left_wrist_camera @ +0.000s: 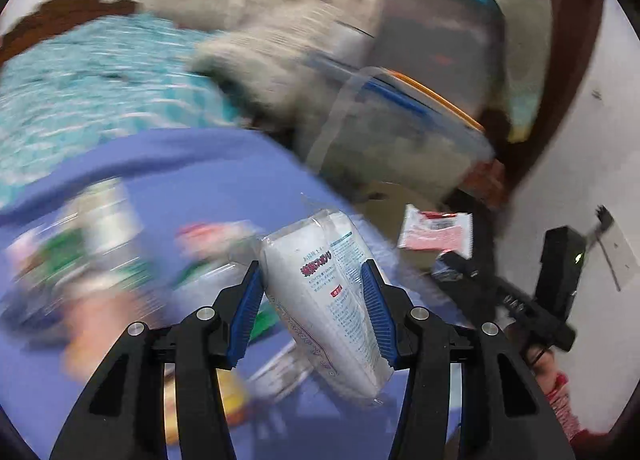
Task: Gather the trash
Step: 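Carry both items over the beige bin and open both tools to drop them, then move both open tools back over the trash on the bed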
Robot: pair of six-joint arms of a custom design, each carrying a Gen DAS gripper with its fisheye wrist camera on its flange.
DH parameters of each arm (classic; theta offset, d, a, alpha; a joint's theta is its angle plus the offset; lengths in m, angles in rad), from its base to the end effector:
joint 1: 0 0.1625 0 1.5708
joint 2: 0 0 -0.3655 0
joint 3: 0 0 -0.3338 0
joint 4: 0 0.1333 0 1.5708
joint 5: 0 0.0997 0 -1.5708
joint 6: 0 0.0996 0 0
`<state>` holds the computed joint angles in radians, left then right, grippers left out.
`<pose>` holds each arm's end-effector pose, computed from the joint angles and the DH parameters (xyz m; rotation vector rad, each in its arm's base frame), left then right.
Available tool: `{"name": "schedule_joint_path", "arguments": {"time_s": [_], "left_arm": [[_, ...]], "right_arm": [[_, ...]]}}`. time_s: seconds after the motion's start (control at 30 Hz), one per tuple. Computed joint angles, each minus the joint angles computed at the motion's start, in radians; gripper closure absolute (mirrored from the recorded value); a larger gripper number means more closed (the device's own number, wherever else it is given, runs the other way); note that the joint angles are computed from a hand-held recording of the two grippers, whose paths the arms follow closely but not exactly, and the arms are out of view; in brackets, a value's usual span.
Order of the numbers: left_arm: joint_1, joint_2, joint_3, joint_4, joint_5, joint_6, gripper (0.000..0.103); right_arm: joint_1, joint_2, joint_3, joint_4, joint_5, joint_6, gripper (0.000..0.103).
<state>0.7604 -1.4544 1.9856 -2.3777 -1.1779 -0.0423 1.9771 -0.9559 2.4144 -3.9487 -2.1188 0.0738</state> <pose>-0.2088 -0.4352 0.2950 0.9908 2.6609 -0.5921 0.2235 -0.3135 0.1571 0.0707 -2.5242 1.3699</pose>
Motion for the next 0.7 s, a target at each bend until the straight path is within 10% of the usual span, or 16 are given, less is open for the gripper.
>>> {"name": "schedule_joint_path", "arguments": {"time_s": [0.3, 0.37, 0.43, 0.7], "left_arm": [[-0.026, 0.609, -0.33, -0.115, -0.041, 0.035, 0.042], [-0.022, 0.656, -0.365, -0.081, 0.014, -0.007, 0.025], [-0.006, 0.661, -0.369, -0.075, 0.027, -0.03, 0.025], [-0.02, 0.412, -0.119, -0.248, 0.08, 0.061, 0.025]], "right_arm": [[-0.271, -0.14, 0.036, 0.092, 0.112, -0.041, 0.086], [-0.306, -0.152, 0.034, 0.127, 0.161, -0.031, 0.056], [-0.319, -0.132, 0.057, 0.056, 0.167, -0.034, 0.023], [-0.22, -0.072, 0.045, -0.054, 0.11, -0.05, 0.033]]}}
